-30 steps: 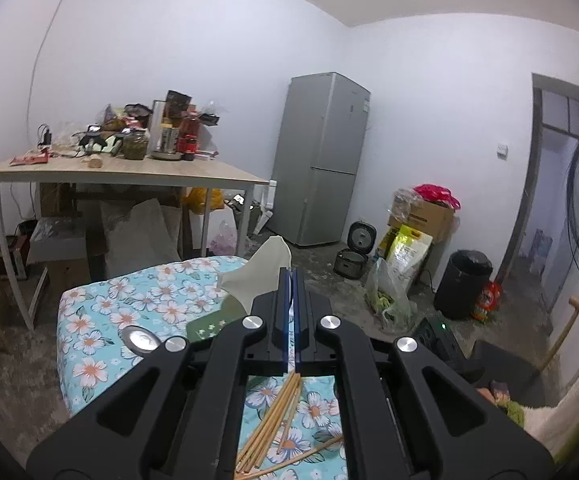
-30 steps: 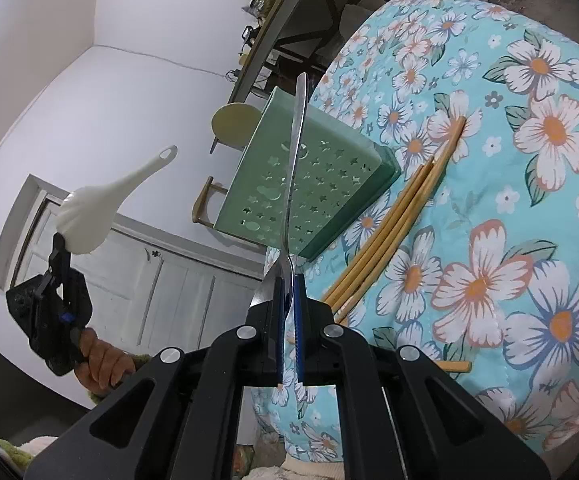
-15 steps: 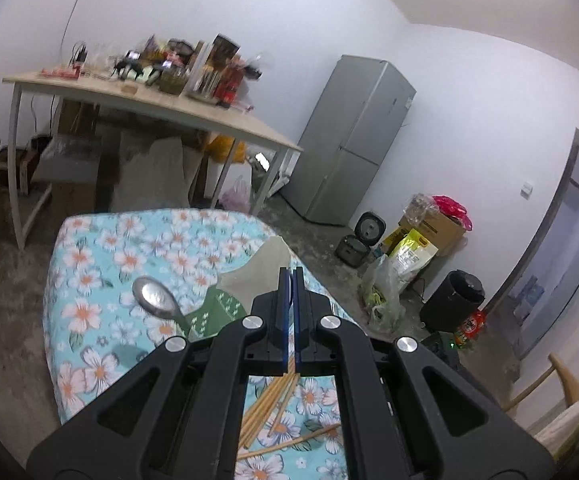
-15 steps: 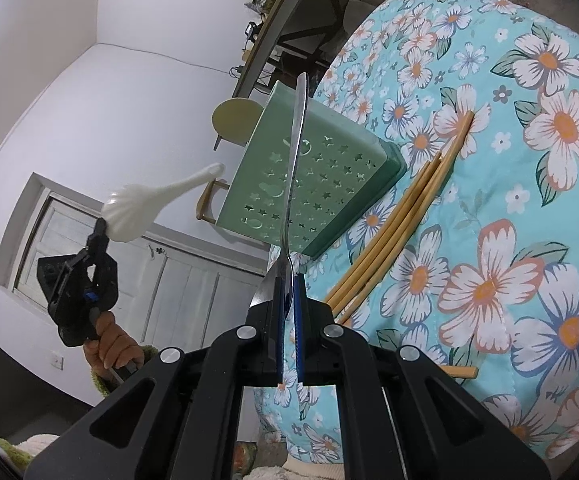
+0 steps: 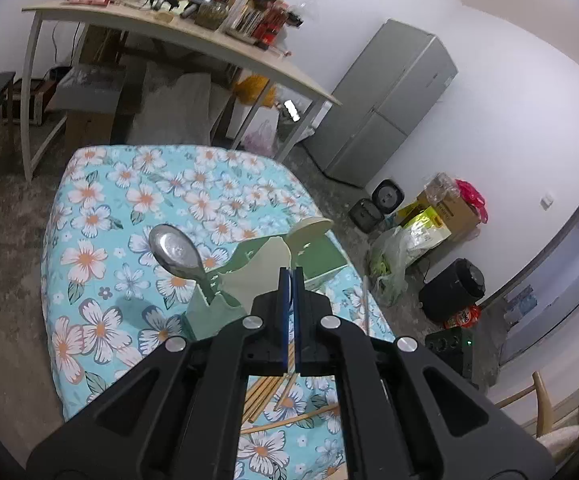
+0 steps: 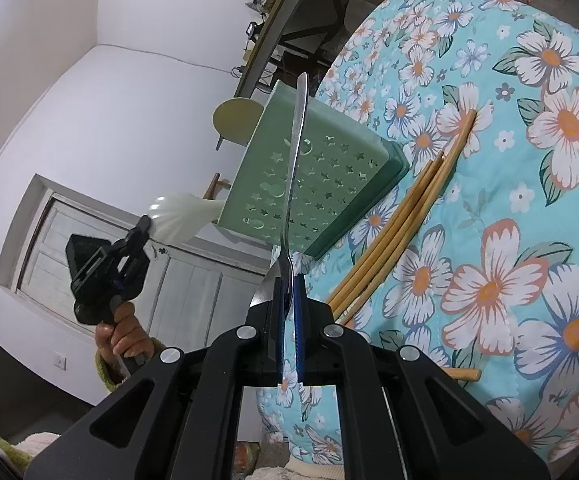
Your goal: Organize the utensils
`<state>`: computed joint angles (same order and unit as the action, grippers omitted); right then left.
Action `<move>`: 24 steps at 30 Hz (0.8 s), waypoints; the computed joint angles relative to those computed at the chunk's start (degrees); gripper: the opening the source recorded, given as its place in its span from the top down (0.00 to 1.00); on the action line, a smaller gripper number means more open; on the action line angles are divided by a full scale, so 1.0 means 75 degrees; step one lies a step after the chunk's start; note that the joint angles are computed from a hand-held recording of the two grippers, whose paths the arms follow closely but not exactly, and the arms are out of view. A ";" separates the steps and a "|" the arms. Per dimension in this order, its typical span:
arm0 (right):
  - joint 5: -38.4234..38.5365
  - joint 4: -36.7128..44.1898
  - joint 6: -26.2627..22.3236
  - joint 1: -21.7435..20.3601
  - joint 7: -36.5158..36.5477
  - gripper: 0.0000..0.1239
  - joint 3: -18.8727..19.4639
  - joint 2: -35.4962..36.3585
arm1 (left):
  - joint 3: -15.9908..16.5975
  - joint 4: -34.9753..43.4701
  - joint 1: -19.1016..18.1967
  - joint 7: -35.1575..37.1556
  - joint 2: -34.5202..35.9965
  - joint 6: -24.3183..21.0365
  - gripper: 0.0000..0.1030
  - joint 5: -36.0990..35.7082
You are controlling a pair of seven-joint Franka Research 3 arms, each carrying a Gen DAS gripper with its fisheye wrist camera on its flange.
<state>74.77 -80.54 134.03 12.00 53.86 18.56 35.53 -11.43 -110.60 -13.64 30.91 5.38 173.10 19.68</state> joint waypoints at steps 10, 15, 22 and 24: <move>-0.0017 -0.0062 0.0058 0.0026 -0.0067 0.96 -0.0022 -0.0087 | 0.0167 0.0717 -0.0004 0.0222 0.0730 -0.0172 0.87 -0.0290; 0.0101 0.0062 -0.0121 -0.0033 -0.0093 0.96 0.0043 -0.0057 | 0.1165 0.0645 -0.0731 -0.1769 0.0729 0.0201 0.76 0.1667; 0.0086 0.1210 -0.0943 0.0020 0.0401 0.96 0.0207 0.0602 | 0.1509 0.0477 -0.0917 -0.3803 0.0503 0.0279 0.73 0.3917; -0.0219 0.1606 -0.0985 0.0135 0.0726 0.96 0.0155 0.0792 | 0.1491 0.0405 -0.0862 -0.4314 0.0452 0.0324 0.72 0.4391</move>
